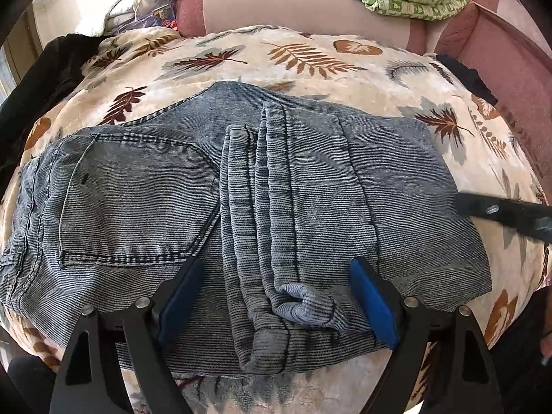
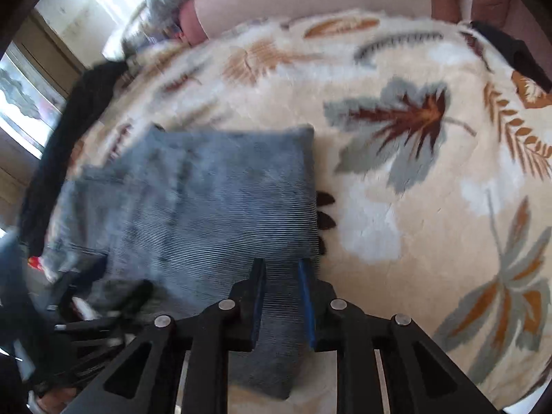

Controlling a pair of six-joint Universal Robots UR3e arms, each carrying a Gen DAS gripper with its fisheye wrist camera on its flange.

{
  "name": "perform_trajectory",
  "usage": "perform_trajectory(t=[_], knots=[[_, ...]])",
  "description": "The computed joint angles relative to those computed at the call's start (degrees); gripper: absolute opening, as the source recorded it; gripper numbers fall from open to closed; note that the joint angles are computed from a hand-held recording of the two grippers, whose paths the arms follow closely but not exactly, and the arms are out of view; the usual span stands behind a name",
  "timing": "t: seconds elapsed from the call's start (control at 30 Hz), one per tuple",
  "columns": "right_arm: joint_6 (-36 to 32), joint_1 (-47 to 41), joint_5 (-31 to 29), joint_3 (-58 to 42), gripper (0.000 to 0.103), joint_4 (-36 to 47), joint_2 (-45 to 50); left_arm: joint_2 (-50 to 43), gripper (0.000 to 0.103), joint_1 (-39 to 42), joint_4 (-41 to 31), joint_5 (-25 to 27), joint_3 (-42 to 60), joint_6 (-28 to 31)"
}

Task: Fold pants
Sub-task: 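Release the hem with the right tool and withdraw both tools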

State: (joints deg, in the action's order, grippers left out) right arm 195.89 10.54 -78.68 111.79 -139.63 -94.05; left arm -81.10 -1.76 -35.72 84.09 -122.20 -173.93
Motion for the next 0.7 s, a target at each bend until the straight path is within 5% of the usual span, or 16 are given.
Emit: perform_trajectory(t=[0.13,0.23,0.33,0.47,0.7], knots=[[-1.5,2.2,-3.2,1.4,0.039,0.7,1.6,-0.1,0.088,-0.1,0.6,0.1,-0.3,-0.2],[-0.9,1.0,-1.2,6.3,0.040,-4.6,-1.3,0.1,0.088,-0.3,-1.3,0.4,0.9,-0.5],[1.7,-2.3,2.9,14.2,0.044,-12.5,-8.1,2.3,0.087,0.2,-2.9,0.8,0.9,-1.3],[5.4,-4.1,-0.1,23.4,0.067,-27.1,-11.9,5.8,0.087,-0.6,-0.6,4.6,0.0,-1.2],[7.0,-15.2,8.1,31.0,0.067,-29.2,-20.2,9.4,0.087,0.8,1.0,9.4,0.2,-0.7]])
